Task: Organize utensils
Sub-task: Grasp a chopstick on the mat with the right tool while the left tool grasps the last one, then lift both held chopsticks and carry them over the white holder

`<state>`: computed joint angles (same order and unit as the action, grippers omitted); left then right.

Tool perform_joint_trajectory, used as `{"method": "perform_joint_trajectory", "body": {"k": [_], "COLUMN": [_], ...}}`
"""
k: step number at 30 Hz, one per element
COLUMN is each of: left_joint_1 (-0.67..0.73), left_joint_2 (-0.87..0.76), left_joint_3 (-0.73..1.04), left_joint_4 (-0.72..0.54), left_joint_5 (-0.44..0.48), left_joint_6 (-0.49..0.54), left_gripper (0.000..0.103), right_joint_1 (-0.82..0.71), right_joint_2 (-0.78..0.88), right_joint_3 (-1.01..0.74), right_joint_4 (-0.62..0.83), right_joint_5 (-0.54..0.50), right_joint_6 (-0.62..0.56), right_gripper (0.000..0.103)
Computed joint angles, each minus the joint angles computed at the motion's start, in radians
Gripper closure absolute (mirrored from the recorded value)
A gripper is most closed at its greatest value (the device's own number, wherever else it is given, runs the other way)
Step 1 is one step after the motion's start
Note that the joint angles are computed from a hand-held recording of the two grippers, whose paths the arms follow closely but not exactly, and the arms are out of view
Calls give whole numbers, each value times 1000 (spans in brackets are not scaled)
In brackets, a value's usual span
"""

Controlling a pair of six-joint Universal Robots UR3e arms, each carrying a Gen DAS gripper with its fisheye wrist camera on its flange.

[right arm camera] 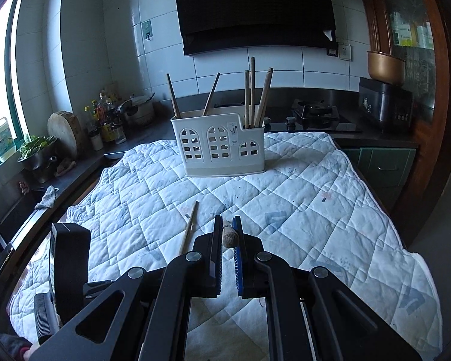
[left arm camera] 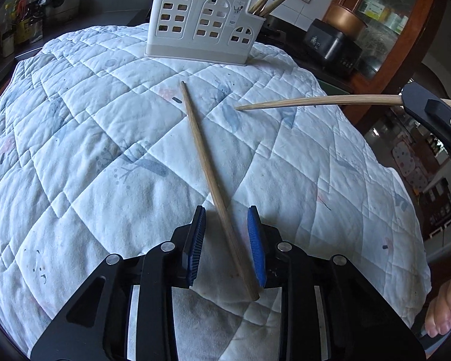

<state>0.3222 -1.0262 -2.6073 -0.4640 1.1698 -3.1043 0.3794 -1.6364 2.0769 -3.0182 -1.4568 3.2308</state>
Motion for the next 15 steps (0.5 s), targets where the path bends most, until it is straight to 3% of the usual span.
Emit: {"method": "perform_joint_trajectory", "body": {"k": [2, 5, 6, 11, 15], "left_joint_1": [-49, -116, -118, -59, 85], "left_joint_2": [-56, -128, -127, -20, 213], "left_joint_3": [11, 31, 33, 24, 28], "left_joint_4": [71, 147, 146, 57, -164], "left_joint_5": [57, 154, 159, 126, 8], "left_joint_6": [-35, -70, -69, -5, 118], "left_gripper": [77, 92, 92, 95, 97], "right_joint_1": [-2, -2, -2, -3, 3], "right_joint_2": [0, -2, -2, -4, -13], "right_joint_3": [-1, -2, -3, -1, -7], "right_joint_4": [2, 5, 6, 1, 5], "right_joint_5": [2, 2, 1, -1, -11], "right_joint_6": [0, 0, -2, -5, -10], "right_gripper": [96, 96, 96, 96, 96]}}
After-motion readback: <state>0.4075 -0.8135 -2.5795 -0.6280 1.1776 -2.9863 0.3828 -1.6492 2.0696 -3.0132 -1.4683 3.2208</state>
